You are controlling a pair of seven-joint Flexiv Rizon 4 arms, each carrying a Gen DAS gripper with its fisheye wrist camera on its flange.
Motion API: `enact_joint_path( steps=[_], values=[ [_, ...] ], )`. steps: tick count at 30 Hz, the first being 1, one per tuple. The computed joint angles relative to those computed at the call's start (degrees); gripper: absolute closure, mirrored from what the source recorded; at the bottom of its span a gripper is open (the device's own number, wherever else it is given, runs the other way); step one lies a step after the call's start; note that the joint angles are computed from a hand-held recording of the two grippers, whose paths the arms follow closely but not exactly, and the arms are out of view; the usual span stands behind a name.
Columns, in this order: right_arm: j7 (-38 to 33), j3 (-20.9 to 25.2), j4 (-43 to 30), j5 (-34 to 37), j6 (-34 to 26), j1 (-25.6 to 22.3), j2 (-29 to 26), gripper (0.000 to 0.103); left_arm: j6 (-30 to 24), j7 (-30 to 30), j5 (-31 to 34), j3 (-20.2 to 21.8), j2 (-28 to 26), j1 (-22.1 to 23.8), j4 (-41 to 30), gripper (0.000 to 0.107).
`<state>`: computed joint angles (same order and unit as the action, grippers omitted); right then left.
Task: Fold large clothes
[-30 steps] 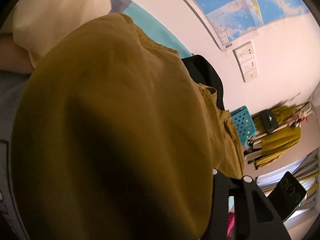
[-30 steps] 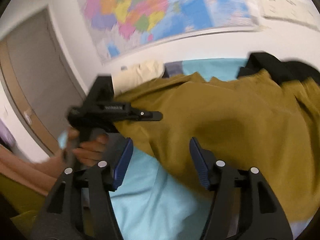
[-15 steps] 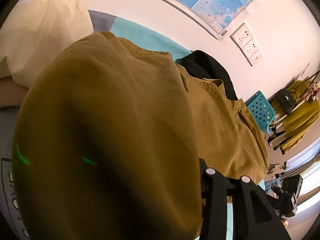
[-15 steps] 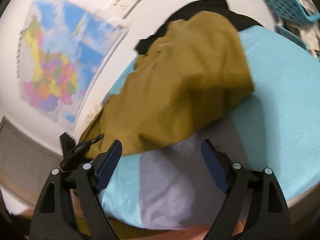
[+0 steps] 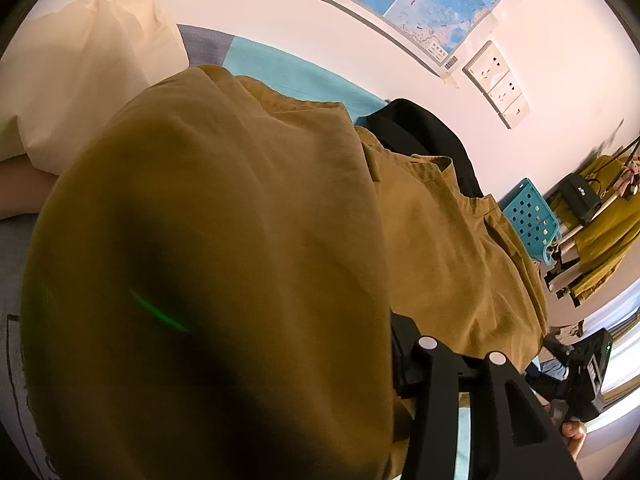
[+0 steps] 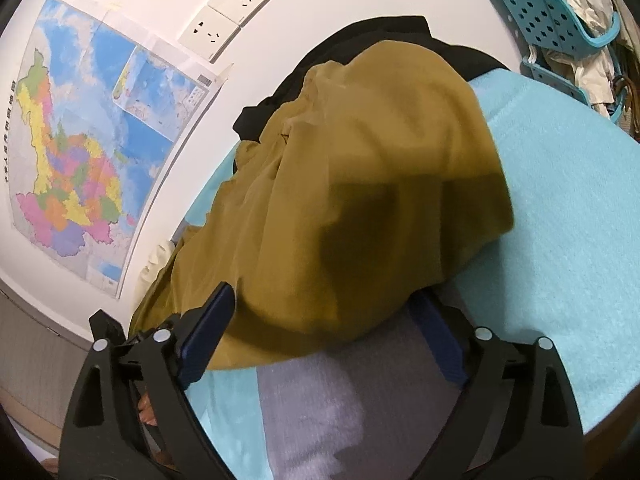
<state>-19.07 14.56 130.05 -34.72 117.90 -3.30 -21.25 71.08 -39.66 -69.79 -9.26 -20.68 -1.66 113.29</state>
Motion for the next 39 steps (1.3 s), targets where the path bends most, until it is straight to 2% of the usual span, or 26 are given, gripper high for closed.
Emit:
enact_joint_path(
  steps=[5,10,12,15,18,23,26,29,31,33,34,35,36,38,39],
  values=[
    [-5.97,-4.39,-1.09,9.6,-2.22,8.08,0.76,0.007,1.8,0.18,0.2,-0.13,-0.12,-0.5,0.14,0.059],
    [-10.77,-6.8,-2.22,18.01,-5.11,13.31,1.54,0.007,2.35,-0.51,1.47,-0.23,-0.2,-0.43,0.14,0.058],
    [-10.83,-5.37,-2.69,19.34,-5.46,12.43,1.32,0.007,2.53,-0.57,1.62,-0.38,-0.18,-0.32,0.2,0.058],
    [-8.51,-0.09,-2.77,16.46,-5.99,6.32,0.95,0.011,2.33,-0.38,1.43,-0.6,-0.12,-0.04,0.26,0.058],
    [-7.92,1.0,-1.91,15.69,-7.54,4.9,2.03,0.013,1.83,-0.29,1.21,-0.65,-0.11,0.18,0.19,0.057],
    [-8.34,-0.63,-2.22,17.75,-6.5,7.15,1.64,0.01,1.1,0.4,0.76,-0.55,-0.02,0.34,0.2,0.057],
    [-11.29,-5.76,-4.08,21.69,-7.96,13.67,1.4,0.005,-0.14,1.13,-0.64,-0.6,0.1,0.68,0.21,0.056],
    [-12.39,-5.89,-5.94,23.61,-7.55,14.33,0.11,0.005,-0.33,1.62,-1.33,-0.24,0.17,0.3,0.25,0.056],
    [-12.53,-3.84,-6.63,23.47,-5.06,12.43,-1.02,0.006,-0.51,1.67,-1.6,-0.07,0.22,0.14,0.28,0.056],
    [-11.43,-1.95,-6.81,23.3,-0.31,10.37,-2.29,0.008,-1.36,1.55,-2.16,0.1,0.28,0.29,0.23,0.056],
    [-10.23,-0.12,-6.92,21.71,4.06,8.05,-3.73,0.008,-1.72,1.78,-2.55,0.14,0.28,0.35,0.17,0.056],
    [-9.22,0.08,-7.09,20.27,5.66,7.32,-4.32,0.009,-1.78,2.03,-3.02,0.16,0.24,0.31,0.14,0.056],
    [-7.52,0.54,-7.37,17.3,5.34,5.84,-4.76,0.009,-1.81,2.08,-3.31,0.22,0.16,0.21,0.05,0.056],
    [-2.91,0.72,-8.16,11.39,-2.2,4.06,-4.31,0.01,-1.3,2.01,-2.97,0.45,0.1,-0.23,0.0,0.054],
    [-4.23,-0.11,-8.4,11.41,-4.88,5.15,-3.57,0.011,-1.0,1.97,-2.69,0.52,0.14,-0.43,0.04,0.054]
  ],
)
